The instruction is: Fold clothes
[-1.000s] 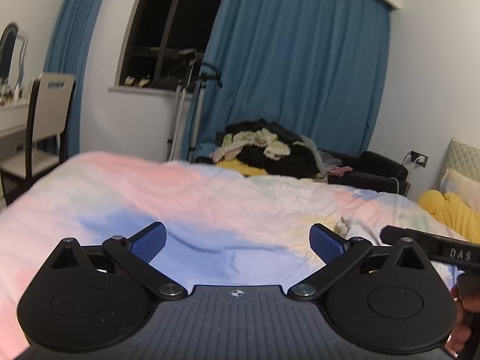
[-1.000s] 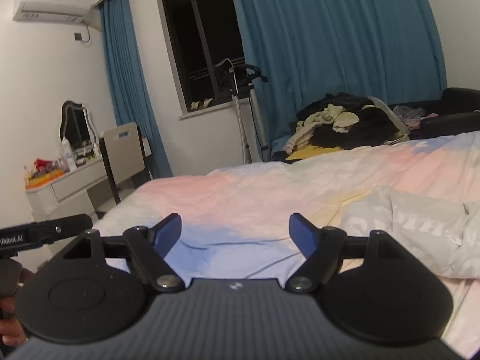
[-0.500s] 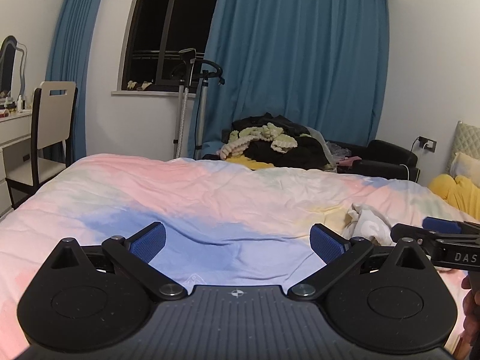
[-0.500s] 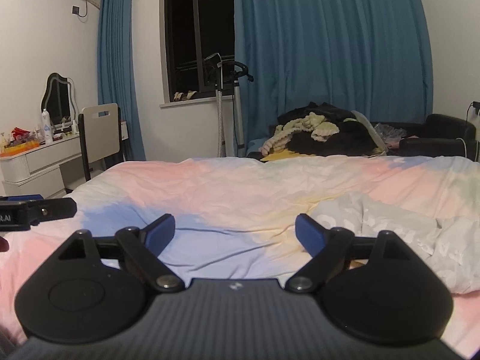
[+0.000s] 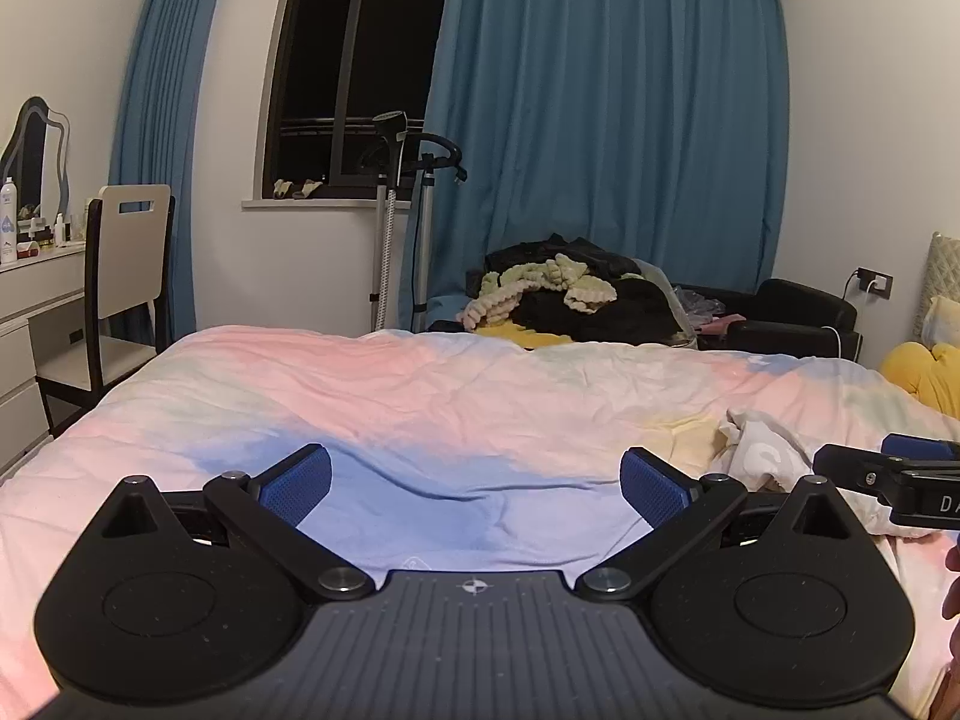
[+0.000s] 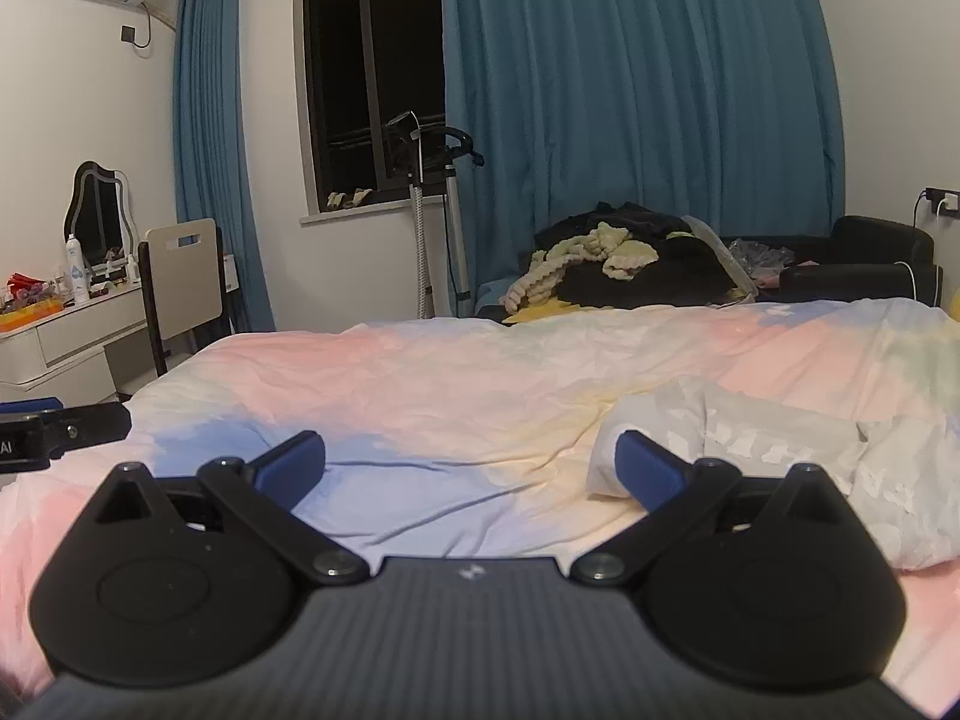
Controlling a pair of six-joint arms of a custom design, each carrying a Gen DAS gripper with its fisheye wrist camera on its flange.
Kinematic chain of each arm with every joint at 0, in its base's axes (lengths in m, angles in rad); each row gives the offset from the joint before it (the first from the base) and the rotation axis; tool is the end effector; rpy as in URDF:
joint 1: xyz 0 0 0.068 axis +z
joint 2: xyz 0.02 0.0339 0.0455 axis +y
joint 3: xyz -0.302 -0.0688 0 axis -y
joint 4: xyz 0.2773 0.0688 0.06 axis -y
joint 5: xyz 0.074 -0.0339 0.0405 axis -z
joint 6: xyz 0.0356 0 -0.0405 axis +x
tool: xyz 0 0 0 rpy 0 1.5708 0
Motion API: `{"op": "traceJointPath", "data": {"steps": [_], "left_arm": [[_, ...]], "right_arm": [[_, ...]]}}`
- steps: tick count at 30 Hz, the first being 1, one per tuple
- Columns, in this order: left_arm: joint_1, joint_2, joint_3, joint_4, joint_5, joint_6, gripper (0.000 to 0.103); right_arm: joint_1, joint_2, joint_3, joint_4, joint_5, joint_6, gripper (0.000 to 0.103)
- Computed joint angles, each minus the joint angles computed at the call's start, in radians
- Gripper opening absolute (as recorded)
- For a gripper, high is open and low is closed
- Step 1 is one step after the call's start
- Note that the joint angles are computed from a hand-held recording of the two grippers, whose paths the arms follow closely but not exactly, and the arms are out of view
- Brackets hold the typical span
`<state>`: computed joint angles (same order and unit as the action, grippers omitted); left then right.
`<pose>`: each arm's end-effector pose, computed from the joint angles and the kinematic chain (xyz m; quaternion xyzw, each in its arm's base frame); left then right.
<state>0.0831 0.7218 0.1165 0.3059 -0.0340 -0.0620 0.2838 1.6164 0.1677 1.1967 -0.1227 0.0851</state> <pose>0.1595 0.0145 0.1723 -0.0684 0.8017 0.0199 0.5935 0.2224 0.0694 0.1200 -0.1156 0.7813 0.1598 0.5922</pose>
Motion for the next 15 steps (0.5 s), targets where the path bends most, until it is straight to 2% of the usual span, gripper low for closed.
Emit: {"op": "traceJointPath", "data": {"steps": [15], "left_arm": [[-0.013,0.012,0.007,-0.010,-0.028,0.002,0.103]], "right_arm": [[-0.001,-0.020,-0.005,-0.019,0.003,0.011,0.103]]}}
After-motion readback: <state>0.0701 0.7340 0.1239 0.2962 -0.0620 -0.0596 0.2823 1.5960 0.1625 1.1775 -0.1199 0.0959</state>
